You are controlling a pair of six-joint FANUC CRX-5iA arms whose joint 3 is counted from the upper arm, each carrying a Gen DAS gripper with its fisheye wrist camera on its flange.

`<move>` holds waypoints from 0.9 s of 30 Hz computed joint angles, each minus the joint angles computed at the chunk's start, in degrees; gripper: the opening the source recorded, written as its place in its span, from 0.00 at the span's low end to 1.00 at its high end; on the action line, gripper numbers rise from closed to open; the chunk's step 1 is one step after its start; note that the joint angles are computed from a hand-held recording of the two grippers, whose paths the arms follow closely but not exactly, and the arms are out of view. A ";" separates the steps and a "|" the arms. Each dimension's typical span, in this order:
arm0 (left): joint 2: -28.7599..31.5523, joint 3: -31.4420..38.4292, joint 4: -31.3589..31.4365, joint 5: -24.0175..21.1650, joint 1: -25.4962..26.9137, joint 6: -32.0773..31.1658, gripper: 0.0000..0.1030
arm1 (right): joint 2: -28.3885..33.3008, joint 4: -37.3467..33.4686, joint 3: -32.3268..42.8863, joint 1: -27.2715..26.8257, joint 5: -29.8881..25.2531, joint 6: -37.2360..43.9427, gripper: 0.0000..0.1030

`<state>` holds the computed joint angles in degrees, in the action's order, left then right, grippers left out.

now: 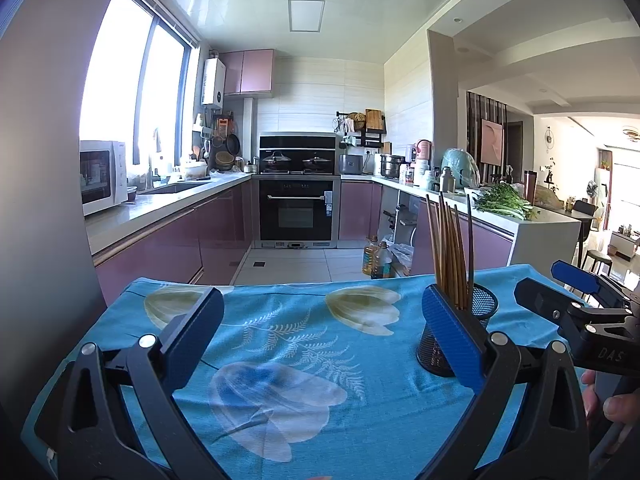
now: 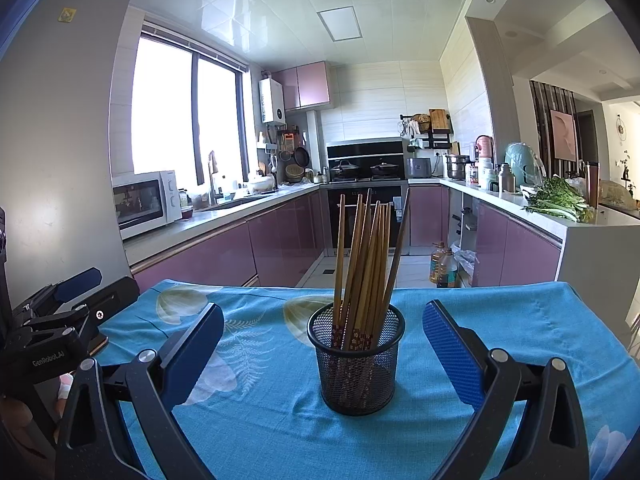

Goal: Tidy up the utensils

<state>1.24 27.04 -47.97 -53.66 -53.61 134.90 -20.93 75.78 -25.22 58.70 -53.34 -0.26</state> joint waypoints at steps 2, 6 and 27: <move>0.04 0.00 -0.04 0.00 -0.02 -0.03 0.95 | -0.06 0.00 -0.04 0.08 -0.13 0.00 0.94; 0.01 -0.01 -0.04 -0.01 -0.04 0.07 0.95 | -0.04 -0.04 -0.03 0.10 -0.15 -0.05 0.94; 0.10 0.00 -0.11 -0.03 -0.12 0.07 0.95 | -0.18 0.31 -0.34 0.09 -0.02 -0.66 0.94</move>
